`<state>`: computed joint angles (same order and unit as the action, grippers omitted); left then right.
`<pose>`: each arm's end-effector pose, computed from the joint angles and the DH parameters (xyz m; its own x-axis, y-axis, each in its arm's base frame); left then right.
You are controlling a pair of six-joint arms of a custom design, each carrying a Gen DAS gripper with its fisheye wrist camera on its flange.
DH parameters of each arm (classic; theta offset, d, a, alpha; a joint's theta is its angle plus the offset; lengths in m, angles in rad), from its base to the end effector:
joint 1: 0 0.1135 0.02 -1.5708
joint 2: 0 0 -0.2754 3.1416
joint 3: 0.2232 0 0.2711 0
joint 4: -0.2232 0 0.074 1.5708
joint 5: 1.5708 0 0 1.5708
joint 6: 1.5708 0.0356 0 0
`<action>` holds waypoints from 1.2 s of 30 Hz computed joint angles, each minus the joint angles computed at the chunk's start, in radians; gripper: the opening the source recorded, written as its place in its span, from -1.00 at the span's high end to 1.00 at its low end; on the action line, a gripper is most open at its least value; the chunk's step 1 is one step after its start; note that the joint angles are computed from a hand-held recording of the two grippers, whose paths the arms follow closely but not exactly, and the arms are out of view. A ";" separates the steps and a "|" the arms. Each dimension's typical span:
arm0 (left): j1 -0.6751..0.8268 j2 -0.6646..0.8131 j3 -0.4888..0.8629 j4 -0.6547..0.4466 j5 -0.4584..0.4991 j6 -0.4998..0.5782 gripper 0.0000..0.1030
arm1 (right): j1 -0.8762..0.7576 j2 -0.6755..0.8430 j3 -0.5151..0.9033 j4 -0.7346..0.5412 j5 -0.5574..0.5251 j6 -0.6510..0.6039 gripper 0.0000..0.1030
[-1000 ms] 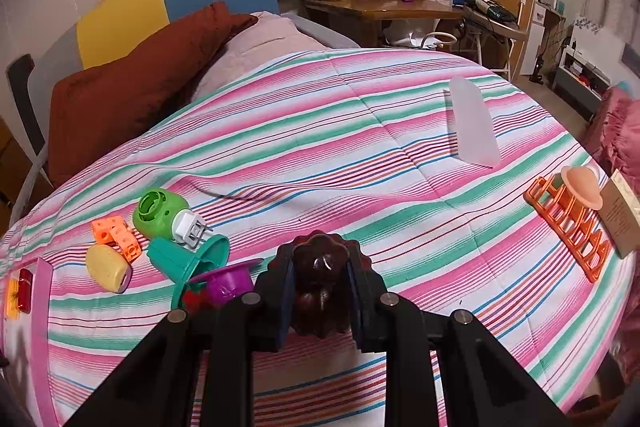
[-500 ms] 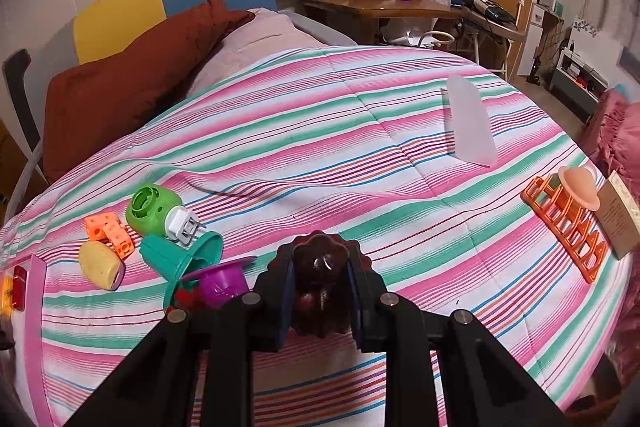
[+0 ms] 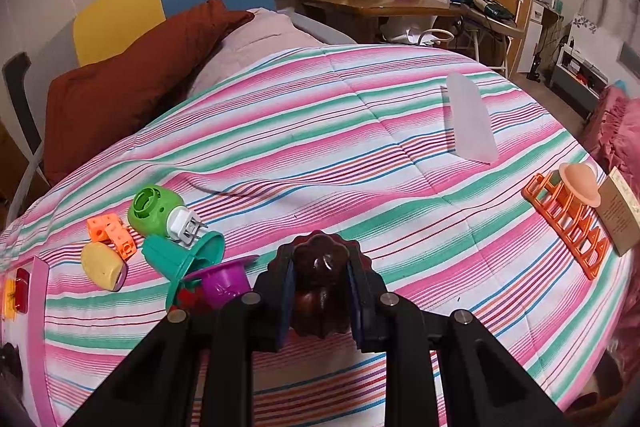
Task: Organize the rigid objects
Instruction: 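Carry the black cup into the white tray and lower it, left gripper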
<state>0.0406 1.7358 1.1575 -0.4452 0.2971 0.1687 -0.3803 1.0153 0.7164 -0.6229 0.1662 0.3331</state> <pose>0.3758 0.0048 0.1986 -0.8221 0.1273 -0.5550 0.2551 0.9537 -0.1591 0.1938 -0.0838 0.2401 -0.5490 0.5668 -0.6143 0.6756 0.7336 0.0731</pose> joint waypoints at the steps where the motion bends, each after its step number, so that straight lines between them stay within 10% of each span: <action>1: -0.001 0.010 0.014 -0.007 -0.001 -0.006 0.15 | 0.001 0.001 0.000 0.000 0.001 0.000 0.55; 23: 0.058 -0.070 -0.025 -0.068 0.097 -0.033 0.10 | 0.001 0.008 0.002 -0.003 -0.005 0.007 0.55; 36: 0.002 0.017 0.093 -0.054 -0.015 -0.082 0.08 | -0.006 0.009 0.003 -0.002 -0.012 0.002 0.55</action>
